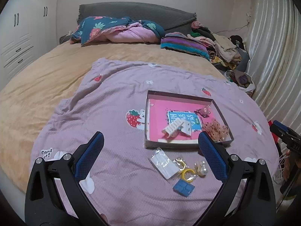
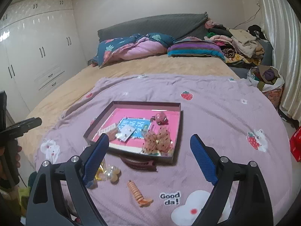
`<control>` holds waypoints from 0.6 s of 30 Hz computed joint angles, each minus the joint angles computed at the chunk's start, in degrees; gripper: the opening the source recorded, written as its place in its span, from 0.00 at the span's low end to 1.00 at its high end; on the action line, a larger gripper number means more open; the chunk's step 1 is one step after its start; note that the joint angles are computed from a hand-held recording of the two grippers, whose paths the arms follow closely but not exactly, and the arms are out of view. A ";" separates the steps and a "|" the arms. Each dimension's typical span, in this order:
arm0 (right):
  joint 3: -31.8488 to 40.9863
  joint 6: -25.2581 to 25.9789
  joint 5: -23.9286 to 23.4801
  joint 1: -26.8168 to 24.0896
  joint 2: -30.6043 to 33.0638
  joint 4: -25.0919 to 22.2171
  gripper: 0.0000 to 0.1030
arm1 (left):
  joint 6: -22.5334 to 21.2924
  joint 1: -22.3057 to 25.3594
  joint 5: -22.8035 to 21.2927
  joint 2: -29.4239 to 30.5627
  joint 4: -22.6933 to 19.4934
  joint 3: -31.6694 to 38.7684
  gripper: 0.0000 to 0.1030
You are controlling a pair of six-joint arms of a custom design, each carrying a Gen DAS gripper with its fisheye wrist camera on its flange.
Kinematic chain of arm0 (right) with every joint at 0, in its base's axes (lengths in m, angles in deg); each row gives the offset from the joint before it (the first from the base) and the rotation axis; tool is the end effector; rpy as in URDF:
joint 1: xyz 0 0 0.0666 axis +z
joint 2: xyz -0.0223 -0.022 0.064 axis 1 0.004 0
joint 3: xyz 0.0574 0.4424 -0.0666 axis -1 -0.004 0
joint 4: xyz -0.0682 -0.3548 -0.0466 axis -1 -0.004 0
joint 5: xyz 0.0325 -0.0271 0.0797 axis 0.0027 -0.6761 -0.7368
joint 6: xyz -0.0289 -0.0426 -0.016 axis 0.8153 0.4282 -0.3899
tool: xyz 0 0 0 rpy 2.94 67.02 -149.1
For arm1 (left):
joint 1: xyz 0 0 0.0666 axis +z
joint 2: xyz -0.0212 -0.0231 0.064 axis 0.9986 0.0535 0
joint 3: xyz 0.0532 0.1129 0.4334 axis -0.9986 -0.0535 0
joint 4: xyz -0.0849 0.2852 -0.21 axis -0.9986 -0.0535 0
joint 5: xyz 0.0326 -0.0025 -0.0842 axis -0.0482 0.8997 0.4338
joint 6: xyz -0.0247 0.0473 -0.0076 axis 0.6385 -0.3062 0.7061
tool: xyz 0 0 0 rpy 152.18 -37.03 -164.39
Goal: Organize jewelry
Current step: 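Withdraw both tools from the tray back over the bedspread, then grasp the blue box with the left tool while the right tool grasps the pearl earrings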
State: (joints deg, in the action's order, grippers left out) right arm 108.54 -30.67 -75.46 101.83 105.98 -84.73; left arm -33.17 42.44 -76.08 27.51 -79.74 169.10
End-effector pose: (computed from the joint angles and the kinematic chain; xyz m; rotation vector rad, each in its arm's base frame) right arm 0.5044 0.1201 0.4747 -0.5221 2.1909 0.4741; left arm 0.4017 -0.3646 0.4679 -0.3739 2.2333 -0.0254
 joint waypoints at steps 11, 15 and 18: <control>-5.04 2.75 1.16 0.95 -1.10 -1.06 0.85 | -1.32 -1.73 2.75 2.19 -0.04 -1.11 0.91; -6.50 3.43 1.49 1.39 -1.10 -1.55 0.85 | -1.84 -2.25 4.27 2.96 0.40 -1.49 0.91; -7.06 3.87 1.51 1.81 -0.98 -1.93 0.85 | -2.52 -2.61 5.40 3.65 0.96 -1.68 0.91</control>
State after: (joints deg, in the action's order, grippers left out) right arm 101.48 -26.80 -73.95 103.64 105.01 -86.66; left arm -35.68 39.83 -70.68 31.16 -78.78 167.42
